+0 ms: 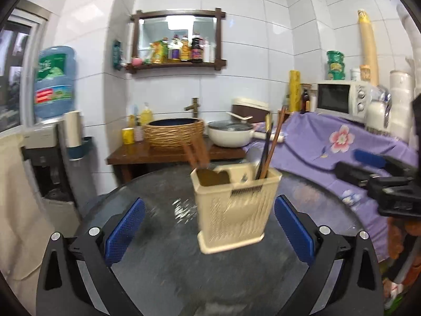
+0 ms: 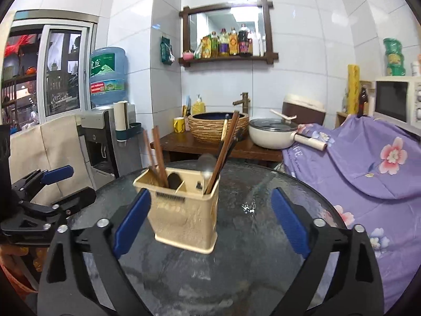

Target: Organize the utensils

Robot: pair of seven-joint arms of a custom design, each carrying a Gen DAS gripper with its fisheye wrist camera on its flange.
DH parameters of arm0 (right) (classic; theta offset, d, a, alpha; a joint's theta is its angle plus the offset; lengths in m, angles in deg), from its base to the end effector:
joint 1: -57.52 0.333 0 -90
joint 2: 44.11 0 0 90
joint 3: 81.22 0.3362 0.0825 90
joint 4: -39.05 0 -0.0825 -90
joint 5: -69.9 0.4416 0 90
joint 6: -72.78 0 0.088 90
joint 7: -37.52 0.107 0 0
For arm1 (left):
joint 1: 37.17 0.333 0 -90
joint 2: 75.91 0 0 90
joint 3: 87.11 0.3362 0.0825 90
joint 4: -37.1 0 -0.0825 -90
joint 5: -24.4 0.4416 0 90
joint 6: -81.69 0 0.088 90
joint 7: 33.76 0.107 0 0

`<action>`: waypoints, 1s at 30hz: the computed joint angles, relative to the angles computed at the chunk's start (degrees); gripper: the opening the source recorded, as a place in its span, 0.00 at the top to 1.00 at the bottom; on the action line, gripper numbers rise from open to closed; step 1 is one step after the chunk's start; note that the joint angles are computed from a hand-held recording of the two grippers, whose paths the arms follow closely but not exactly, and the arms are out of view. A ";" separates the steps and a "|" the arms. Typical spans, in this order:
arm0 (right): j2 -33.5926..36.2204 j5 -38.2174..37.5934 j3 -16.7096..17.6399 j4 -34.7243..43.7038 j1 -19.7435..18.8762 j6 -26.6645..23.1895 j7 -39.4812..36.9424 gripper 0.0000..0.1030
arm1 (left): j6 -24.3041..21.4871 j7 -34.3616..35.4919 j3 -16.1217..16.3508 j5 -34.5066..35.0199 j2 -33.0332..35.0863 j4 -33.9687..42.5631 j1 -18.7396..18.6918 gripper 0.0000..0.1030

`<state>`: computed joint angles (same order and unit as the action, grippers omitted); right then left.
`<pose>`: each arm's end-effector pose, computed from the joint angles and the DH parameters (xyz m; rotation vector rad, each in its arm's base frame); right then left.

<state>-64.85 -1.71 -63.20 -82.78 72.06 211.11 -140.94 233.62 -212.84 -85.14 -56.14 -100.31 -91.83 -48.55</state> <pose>0.4527 0.3098 0.6342 -1.2465 1.6258 -1.1676 0.5150 -0.0556 0.6121 -0.9106 1.9704 -1.4438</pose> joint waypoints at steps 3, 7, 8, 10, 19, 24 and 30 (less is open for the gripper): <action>-1.60 -3.18 4.19 -3.34 1.34 -5.30 4.65 0.06 | 1.80 4.61 1.19 -4.42 -4.38 -5.95 0.33 0.06; -1.52 -4.97 8.18 -5.84 5.14 -13.89 7.51 0.06 | 1.43 6.51 2.35 -5.28 -10.30 -12.82 1.76 0.06; -1.45 -5.48 9.03 -6.38 6.09 -16.16 9.16 0.06 | 1.71 7.22 2.65 -5.85 -12.15 -14.78 2.06 0.06; -2.09 -6.01 10.14 -8.22 8.30 -19.07 13.85 0.06 | 1.09 6.87 3.34 -4.92 -15.27 -18.17 2.96 0.06; -3.32 -3.89 12.01 -12.93 16.26 -26.08 17.76 0.06 | -0.49 0.78 7.92 2.69 -25.42 -27.67 3.12 0.06; -2.75 -3.61 12.85 -13.55 19.97 -30.27 18.76 0.06 | -1.90 1.41 9.92 3.50 -27.88 -29.35 1.81 0.06; -1.07 -2.10 12.15 -13.10 22.91 -33.57 19.15 0.06 | 0.76 1.22 9.58 3.34 -28.65 -30.70 1.21 0.06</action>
<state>-65.92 -3.81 -51.05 -95.88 94.97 177.54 -121.79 234.39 -211.62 -75.57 -52.80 -128.96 -122.53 -47.34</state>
